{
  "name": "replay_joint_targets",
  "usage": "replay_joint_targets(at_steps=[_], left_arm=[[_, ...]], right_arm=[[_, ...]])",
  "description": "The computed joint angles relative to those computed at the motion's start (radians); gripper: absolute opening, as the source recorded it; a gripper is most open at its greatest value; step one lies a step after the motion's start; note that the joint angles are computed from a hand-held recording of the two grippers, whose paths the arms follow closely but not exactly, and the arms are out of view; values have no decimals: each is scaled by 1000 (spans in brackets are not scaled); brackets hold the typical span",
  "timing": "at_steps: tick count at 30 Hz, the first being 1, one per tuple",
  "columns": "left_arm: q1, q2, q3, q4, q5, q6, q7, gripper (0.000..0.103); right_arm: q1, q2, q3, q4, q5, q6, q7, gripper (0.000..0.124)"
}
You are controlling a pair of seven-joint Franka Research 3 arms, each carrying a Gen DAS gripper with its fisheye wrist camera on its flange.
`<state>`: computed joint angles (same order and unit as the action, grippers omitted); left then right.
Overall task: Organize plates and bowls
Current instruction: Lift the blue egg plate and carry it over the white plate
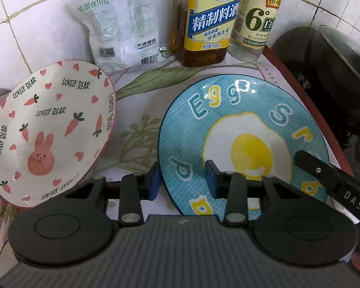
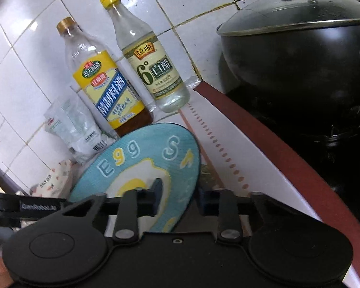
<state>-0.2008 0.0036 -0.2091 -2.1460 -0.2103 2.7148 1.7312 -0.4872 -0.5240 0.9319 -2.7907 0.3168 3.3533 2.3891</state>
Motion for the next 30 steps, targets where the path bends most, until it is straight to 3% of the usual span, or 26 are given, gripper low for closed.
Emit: replay_joint_targets(at_steps=[3,5,9,16,25,30], left_arm=[[-2,-4,-1,-8,22,12,31,36],[1,1,2,13,-3,-30,68,36],[7,2,3,32,-32,-82,108,36],[3,-46,12,20,-63,-160,127,35],[-28,-167,43,-32,-74,-227,128,35],[-39,-218,71,-39,-101,-275,143,35]], right_arm=[[86,44,-105,-18,-3,30,-24,15],[149,70,-174,-18,9,35,-51,16],[203,60,-226,0,34,-38,-91,17],[283,-27,-295,-21,-5,-128,-21,17],[387,-221,-373,-14,-88,-382,80,19],[446,-282,-424,-2,-152,-458,102,20]])
